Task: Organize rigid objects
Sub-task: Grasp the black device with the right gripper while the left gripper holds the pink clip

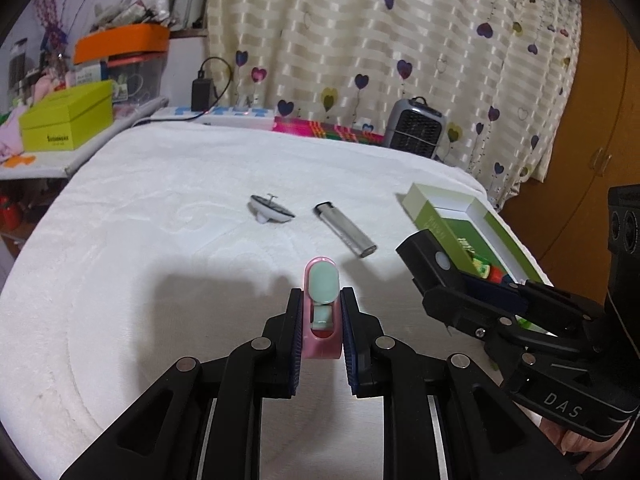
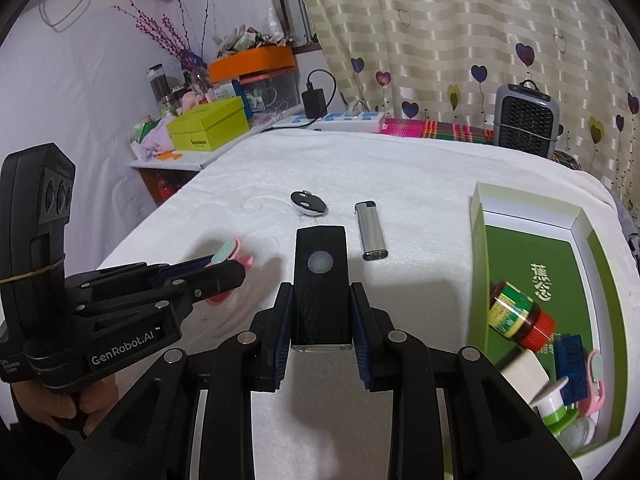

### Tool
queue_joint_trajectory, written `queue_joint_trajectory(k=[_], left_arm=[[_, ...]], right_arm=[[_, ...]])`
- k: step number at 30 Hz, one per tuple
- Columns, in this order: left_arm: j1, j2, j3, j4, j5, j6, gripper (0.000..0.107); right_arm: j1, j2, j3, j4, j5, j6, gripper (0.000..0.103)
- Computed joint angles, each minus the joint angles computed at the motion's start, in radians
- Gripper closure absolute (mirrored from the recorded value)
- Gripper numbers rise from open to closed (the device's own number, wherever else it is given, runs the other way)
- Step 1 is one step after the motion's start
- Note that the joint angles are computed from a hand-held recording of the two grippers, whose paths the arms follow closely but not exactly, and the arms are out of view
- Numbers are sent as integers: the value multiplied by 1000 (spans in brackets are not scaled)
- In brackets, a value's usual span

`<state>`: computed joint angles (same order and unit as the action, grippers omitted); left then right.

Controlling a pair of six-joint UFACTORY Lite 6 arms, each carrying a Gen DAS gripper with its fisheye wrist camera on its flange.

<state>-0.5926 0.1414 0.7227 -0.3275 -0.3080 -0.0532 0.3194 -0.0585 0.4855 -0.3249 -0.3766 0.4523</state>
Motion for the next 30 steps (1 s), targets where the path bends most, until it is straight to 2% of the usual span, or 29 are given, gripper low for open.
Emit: queue_joint_trajectory(k=[15,30], left_arm=[[-153,-6,49,-421,-8,367,90],[-233,49,140,-602,-12,538,90]], right_arm=[[-119,-186,-157,-226,-71,173,75],[-262,-318,-243,-449,-107,335,75]])
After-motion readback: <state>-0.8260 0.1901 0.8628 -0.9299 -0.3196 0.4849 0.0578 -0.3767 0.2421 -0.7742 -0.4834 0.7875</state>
